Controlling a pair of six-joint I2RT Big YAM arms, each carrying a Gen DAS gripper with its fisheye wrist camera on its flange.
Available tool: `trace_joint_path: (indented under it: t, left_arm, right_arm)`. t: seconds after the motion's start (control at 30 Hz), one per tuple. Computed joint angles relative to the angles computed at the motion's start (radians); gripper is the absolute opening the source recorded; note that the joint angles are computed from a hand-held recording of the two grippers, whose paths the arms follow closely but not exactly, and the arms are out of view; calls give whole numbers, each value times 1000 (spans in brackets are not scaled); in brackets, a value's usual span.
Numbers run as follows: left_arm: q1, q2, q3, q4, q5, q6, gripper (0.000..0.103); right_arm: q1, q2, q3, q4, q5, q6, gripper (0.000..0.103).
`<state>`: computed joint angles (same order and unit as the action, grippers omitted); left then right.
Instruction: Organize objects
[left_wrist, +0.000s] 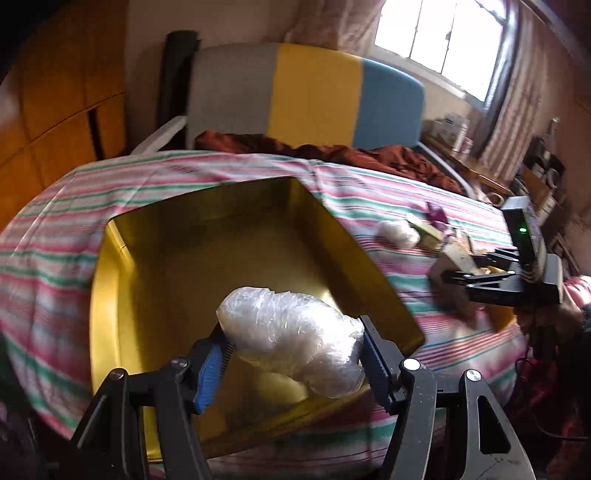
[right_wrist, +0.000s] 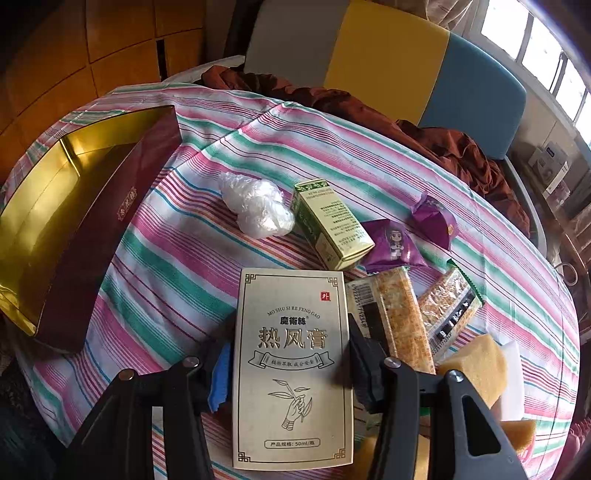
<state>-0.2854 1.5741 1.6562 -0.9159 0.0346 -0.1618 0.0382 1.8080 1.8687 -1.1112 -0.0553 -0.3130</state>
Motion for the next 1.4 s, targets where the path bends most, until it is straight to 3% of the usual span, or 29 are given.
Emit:
trace_joint_path:
  t: [0.2, 0.6, 1.03, 1.33, 1.4]
  left_arm:
    - [43, -28, -69, 2, -76, -30, 66]
    - [69, -31, -131, 0, -137, -56, 67]
    - [85, -102, -167, 52, -148, -75, 81]
    - [117, -160, -193, 88, -135, -130, 101]
    - [122, -167, -194, 90, -137, -141, 102]
  right_arm:
    - [16, -10, -9, -10, -24, 56, 51]
    - [49, -62, -67, 72, -10, 219, 51]
    - [148, -105, 7, 135, -54, 278, 51]
    - [265, -51, 88, 94, -129, 290, 51]
    - [291, -29, 103, 78, -135, 296, 51]
